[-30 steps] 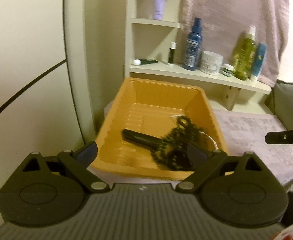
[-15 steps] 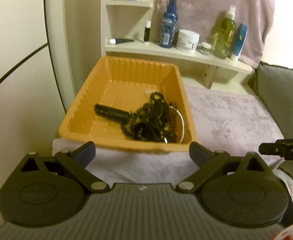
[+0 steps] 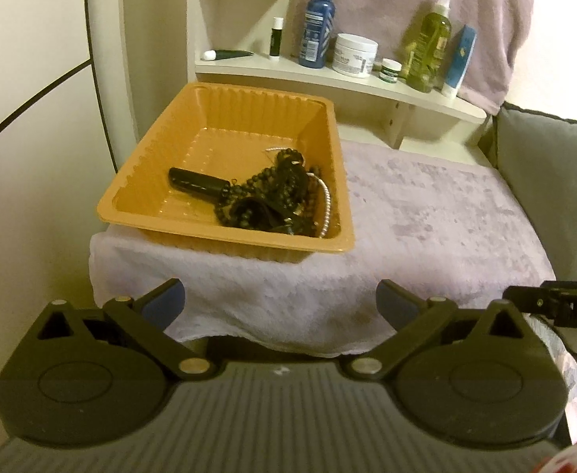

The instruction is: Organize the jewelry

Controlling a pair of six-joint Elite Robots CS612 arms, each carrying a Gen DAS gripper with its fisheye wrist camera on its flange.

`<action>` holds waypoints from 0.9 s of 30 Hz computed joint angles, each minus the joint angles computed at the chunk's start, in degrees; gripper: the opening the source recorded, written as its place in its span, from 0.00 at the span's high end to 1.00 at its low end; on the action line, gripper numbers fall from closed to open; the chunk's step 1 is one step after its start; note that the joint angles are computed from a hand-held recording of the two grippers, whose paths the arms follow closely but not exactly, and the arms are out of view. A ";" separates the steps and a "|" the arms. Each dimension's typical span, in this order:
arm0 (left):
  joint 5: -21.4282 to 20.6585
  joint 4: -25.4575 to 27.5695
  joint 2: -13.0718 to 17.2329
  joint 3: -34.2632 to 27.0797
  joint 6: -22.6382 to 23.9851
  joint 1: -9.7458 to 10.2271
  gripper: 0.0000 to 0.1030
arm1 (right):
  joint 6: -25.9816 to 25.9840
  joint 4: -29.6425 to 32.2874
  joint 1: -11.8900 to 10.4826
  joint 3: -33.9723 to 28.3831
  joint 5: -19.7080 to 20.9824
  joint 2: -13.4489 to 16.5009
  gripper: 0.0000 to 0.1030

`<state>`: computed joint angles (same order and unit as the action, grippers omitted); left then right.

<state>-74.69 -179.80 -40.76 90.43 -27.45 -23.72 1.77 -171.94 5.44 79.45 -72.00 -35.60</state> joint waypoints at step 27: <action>1.64 1.39 0.41 -1.01 2.79 -1.66 0.01 | -0.60 -0.73 -0.07 0.81 1.36 0.05 0.26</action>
<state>-73.06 -178.41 -40.35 89.42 -24.66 -25.39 1.17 -172.67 5.37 80.26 -70.64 -35.55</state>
